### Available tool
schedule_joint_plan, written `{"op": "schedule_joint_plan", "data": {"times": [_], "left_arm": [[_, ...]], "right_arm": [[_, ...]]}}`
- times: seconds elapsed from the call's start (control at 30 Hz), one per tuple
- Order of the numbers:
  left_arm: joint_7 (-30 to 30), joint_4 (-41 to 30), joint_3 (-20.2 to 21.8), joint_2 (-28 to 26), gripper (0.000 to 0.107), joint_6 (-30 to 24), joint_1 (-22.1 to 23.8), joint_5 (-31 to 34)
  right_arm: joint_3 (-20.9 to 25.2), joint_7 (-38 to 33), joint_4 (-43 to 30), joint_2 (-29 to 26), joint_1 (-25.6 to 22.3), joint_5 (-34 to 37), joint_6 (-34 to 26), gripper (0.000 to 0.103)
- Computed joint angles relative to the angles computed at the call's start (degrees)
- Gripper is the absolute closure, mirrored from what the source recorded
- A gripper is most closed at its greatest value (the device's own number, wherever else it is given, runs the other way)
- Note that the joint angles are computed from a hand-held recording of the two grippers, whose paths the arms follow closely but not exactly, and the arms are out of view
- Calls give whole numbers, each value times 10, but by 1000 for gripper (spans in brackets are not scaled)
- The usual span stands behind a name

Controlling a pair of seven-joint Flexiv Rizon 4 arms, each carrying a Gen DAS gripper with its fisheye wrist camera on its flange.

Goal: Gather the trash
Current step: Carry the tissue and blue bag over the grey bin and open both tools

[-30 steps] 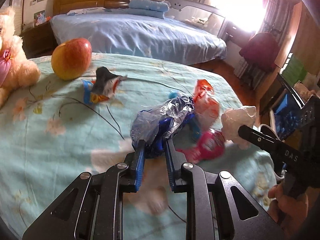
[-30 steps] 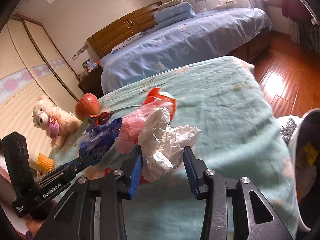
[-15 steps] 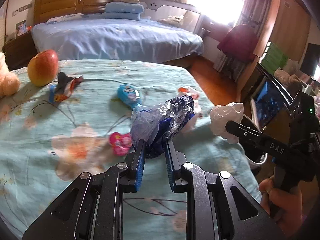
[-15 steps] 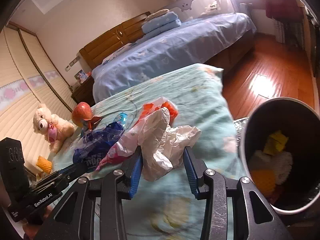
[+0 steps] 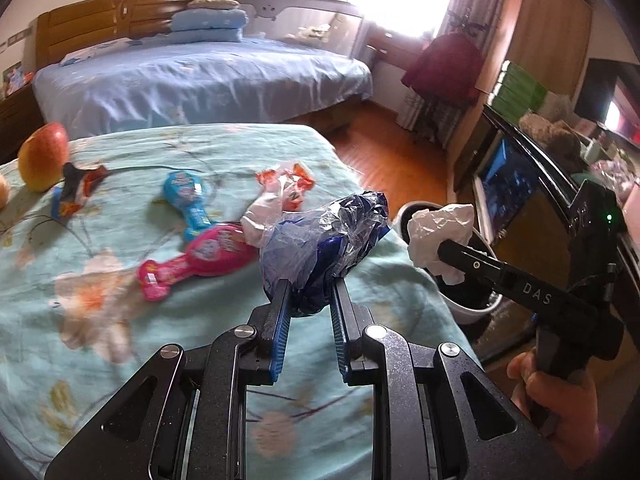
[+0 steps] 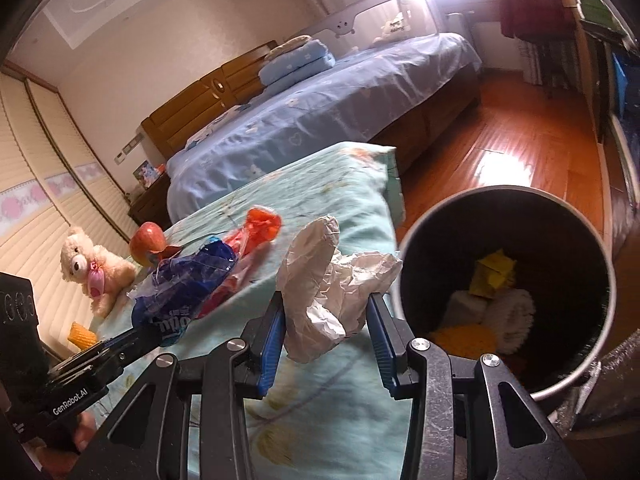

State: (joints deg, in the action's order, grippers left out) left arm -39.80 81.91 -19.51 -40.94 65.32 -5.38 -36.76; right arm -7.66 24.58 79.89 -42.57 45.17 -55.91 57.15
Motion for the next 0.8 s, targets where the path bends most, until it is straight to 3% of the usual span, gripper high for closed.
{"op": "schedule_joint_plan", "data": {"times": [0.37,0.8], "left_arm": [[0,-11,-2,-8,88,-12,-34,24],[-22,-56,13,-33,88,-39,-73,66]], "right_arm": [[20,81,102,70,-9,-55,-44,62],[63,109,155,104,-43,-68,-86,62]]}}
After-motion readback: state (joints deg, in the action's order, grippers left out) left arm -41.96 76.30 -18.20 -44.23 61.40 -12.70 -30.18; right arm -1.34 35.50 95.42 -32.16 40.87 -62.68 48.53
